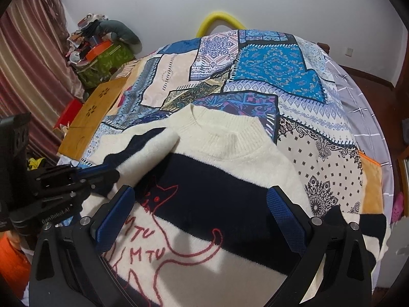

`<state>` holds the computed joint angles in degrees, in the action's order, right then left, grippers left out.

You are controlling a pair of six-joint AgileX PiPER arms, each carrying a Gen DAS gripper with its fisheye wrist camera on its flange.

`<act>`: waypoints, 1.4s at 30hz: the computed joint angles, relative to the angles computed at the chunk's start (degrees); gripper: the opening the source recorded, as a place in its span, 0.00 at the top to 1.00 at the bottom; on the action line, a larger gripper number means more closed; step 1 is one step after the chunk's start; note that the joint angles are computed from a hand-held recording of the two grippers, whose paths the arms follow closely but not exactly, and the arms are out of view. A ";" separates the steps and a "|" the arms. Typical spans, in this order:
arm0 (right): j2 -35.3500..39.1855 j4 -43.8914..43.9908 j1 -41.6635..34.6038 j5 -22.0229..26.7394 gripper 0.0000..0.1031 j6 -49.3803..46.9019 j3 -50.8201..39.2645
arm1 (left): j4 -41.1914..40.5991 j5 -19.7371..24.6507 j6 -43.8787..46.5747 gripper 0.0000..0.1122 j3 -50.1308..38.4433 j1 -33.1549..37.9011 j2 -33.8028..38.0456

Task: Fold small clothes
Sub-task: 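Fold the held sleeve across the sweater body and open the left tool, then grasp the other sleeve cuff with the right tool and fold it across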

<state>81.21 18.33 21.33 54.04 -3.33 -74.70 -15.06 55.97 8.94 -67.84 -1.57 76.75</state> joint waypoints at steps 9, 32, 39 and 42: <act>1.05 -2.06 3.25 0.00 0.00 1.84 -2.23 | 0.08 0.33 3.33 0.39 -1.60 8.46 -5.13; 16.24 -10.65 20.34 5.18 0.04 8.32 -20.62 | -4.60 -0.68 22.82 0.32 5.91 34.91 0.66; 22.34 -13.20 24.04 6.87 0.13 8.87 -25.31 | -5.84 -0.85 26.38 0.32 8.08 37.09 2.39; 25.49 -13.78 24.76 7.81 0.15 9.39 -27.74 | -5.93 -0.74 27.35 0.32 8.73 37.54 2.40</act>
<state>106.70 4.55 46.09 61.85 6.06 -102.44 -20.99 55.22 36.29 -59.12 35.97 79.15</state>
